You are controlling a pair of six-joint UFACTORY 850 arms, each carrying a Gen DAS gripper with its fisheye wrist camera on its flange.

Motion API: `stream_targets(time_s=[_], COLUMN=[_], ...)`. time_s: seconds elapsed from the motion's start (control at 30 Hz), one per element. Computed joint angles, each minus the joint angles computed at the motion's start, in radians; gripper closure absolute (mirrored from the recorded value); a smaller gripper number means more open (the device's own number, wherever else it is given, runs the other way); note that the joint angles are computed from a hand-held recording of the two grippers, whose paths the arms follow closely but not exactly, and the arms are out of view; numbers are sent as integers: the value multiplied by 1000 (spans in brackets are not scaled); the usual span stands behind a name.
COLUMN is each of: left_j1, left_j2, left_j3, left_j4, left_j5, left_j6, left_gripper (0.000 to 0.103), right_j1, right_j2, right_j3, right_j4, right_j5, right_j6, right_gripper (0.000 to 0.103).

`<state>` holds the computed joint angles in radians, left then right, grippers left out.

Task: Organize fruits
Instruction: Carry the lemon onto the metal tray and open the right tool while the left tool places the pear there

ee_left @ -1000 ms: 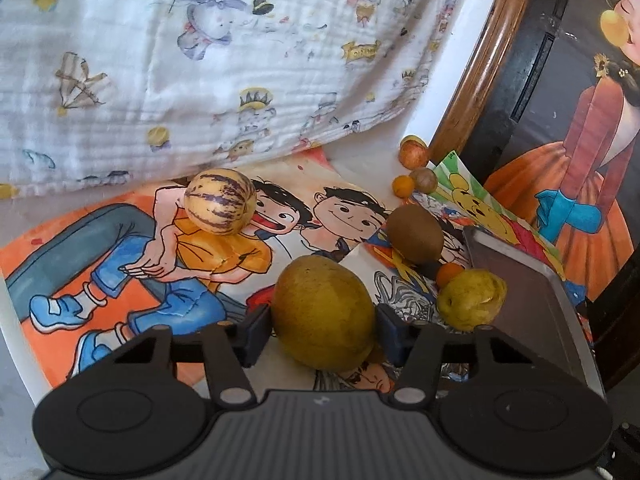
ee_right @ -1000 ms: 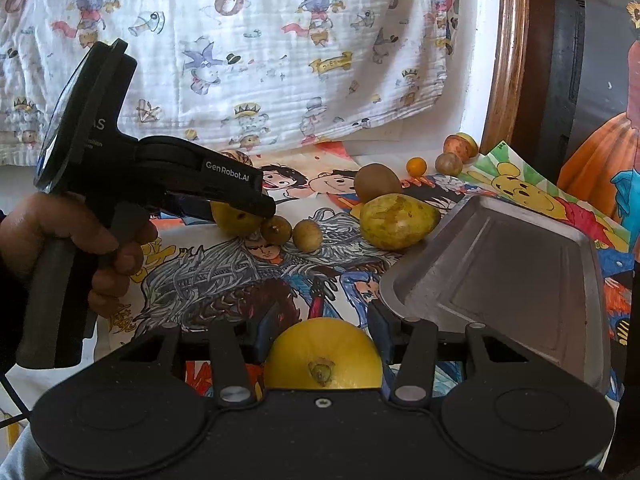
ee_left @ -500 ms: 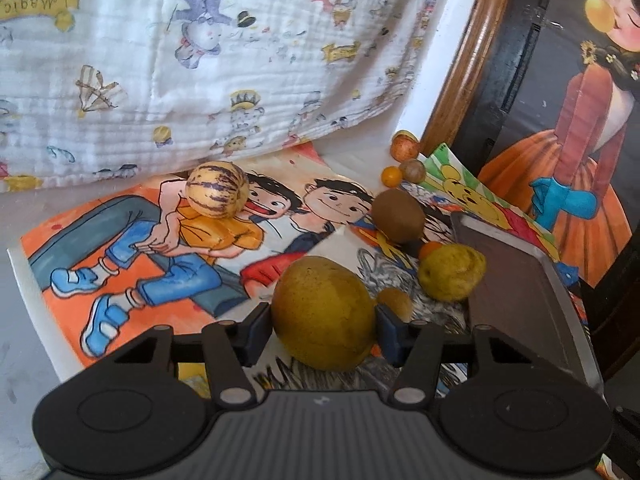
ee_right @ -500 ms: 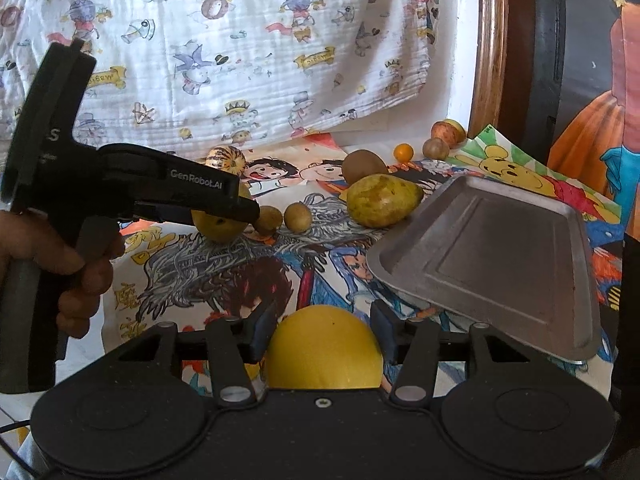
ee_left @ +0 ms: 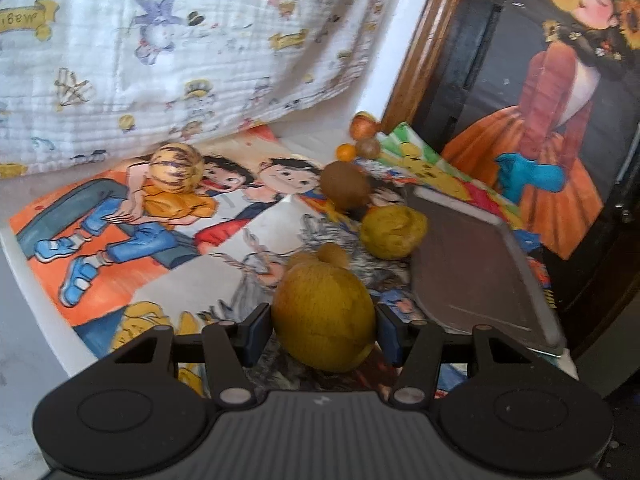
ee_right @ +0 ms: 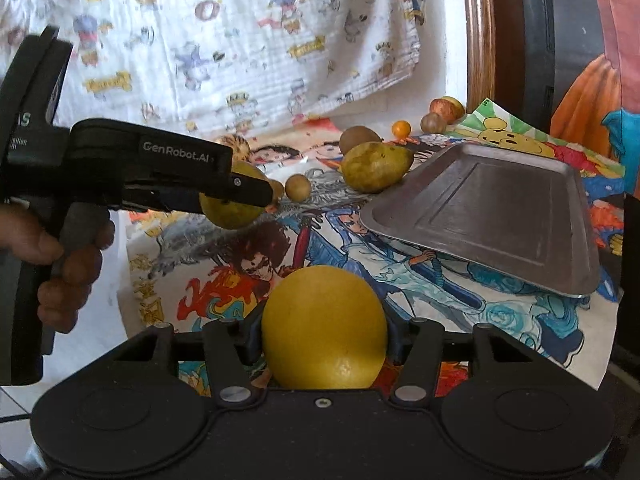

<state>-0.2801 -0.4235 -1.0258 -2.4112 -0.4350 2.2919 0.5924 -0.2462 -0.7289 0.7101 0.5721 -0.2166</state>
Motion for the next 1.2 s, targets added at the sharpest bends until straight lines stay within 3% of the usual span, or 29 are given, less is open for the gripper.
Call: stream_targets(time_s=[0.27, 0.5, 0.67, 0.77, 1.0, 1.2], left_j1=[-13, -57, -99, -113, -147, -173], left_j2=[14, -41, -111, -171, -305, -360], left_j3=[-21, -144, -258, -340, -526, -590], left_j4=[113, 186, 113, 148, 346, 509], left_j5=[-46, -21, 14, 8, 45, 68], left_j6=[-54, -111, 3, -24, -180, -292], left_gripper=[43, 43, 43, 43, 43, 43], right_j1=[-78, -243, -413, -485, -563, -573], right_j2=[95, 134, 43, -36, -190, -274], right_j3=[101, 72, -46, -141, -330, -439], right_j4=[-263, -335, -551, -626, -736, -729], right_j5=[58, 35, -11, -38, -138, -231], right_j6=[231, 75, 194, 229, 297, 241], right_gripper=[46, 46, 46, 46, 46, 46])
